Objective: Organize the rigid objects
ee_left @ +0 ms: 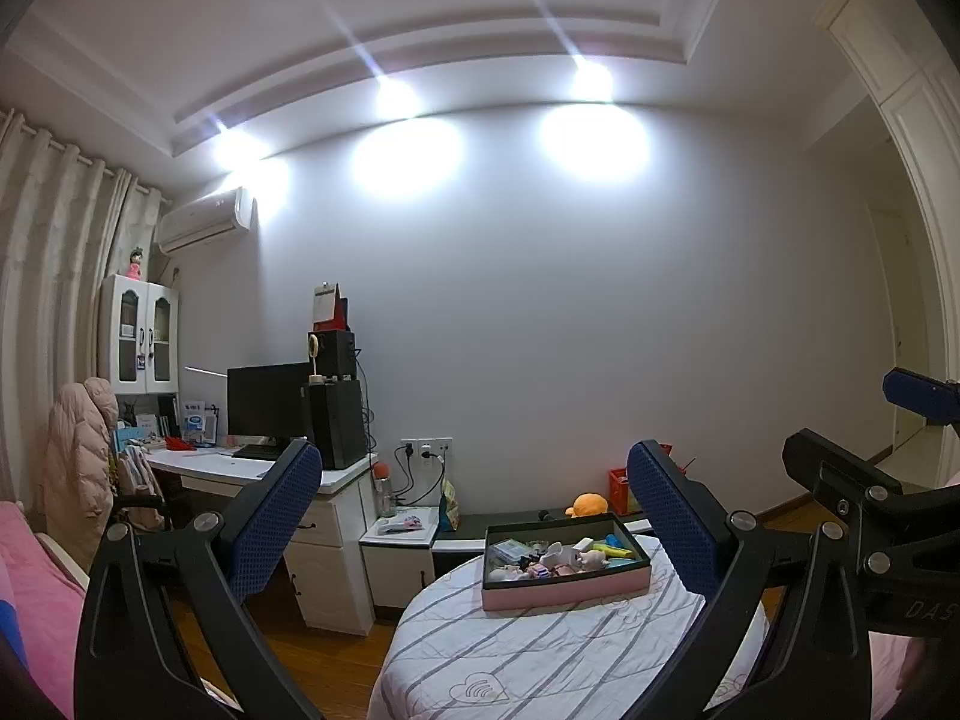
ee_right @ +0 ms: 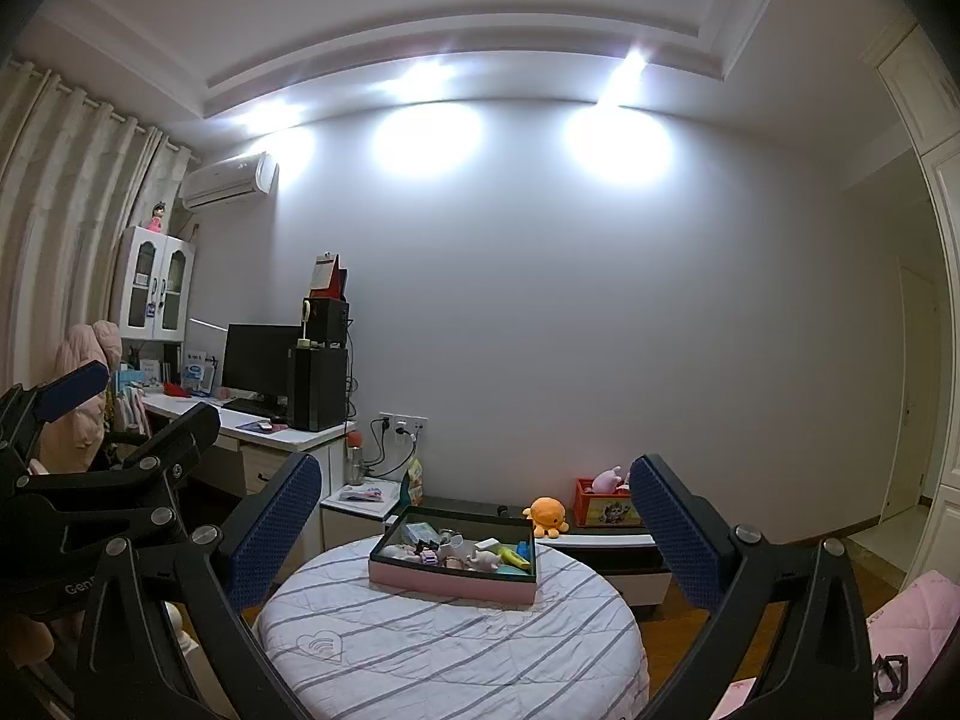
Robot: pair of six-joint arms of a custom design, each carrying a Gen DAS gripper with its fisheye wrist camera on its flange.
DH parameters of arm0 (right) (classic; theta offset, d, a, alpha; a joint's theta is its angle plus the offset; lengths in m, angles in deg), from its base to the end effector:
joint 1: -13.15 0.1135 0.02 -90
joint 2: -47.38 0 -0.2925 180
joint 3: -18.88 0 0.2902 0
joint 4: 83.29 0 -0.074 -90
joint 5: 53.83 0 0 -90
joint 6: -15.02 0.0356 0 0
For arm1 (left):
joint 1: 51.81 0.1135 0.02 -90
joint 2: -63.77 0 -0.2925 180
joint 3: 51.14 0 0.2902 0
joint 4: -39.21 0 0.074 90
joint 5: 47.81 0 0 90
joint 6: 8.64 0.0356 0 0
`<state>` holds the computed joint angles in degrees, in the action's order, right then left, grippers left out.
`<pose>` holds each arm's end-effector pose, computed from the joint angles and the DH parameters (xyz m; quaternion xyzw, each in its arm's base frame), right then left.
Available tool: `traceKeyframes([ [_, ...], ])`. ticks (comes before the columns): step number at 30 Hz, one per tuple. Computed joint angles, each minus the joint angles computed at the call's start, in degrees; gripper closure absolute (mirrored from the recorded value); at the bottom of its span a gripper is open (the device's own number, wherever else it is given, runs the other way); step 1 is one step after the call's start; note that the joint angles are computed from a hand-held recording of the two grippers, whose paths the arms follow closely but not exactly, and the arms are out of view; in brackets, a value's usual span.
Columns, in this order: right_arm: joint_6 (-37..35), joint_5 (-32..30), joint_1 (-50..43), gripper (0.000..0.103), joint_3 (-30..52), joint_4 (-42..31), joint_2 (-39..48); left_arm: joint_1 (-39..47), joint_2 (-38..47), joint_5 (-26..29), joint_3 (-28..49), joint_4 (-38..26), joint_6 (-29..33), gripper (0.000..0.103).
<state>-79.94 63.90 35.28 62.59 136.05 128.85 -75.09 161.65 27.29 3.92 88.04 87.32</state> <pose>0.2948 0.1020 0.2280 0.0084 0.6984 -0.0613 0.7130 0.3534 -0.1421 0.2173 0.0742 0.6663 -0.0252 0.7416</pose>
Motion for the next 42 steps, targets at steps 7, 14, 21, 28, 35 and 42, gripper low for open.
traceKeyframes([
  [7,-0.23,0.89,0.63,0.000,0.09,-0.12,0.14,0.08,-0.03,0.02,-0.09,-0.02,0.04,0.000],
  [14,-0.32,1.22,0.83,0.000,0.04,-0.04,0.15,0.12,-0.21,0.08,-0.11,-0.16,0.04,0.000],
  [21,-0.15,1.16,0.80,0.000,0.22,-0.61,0.09,0.05,0.10,-0.15,-0.11,-0.08,0.03,0.000],
  [28,-0.17,1.22,0.76,0.000,0.14,-0.88,-0.22,0.38,0.05,0.40,-1.12,0.76,-0.27,0.000],
  [35,-0.15,1.20,0.77,0.000,0.12,-1.03,-0.28,0.64,-0.04,0.57,-1.39,0.86,-0.28,0.000],
  [42,-0.18,0.95,0.62,0.000,0.15,-1.35,-0.46,0.71,-0.21,0.66,-1.49,0.73,-0.39,0.000],
])
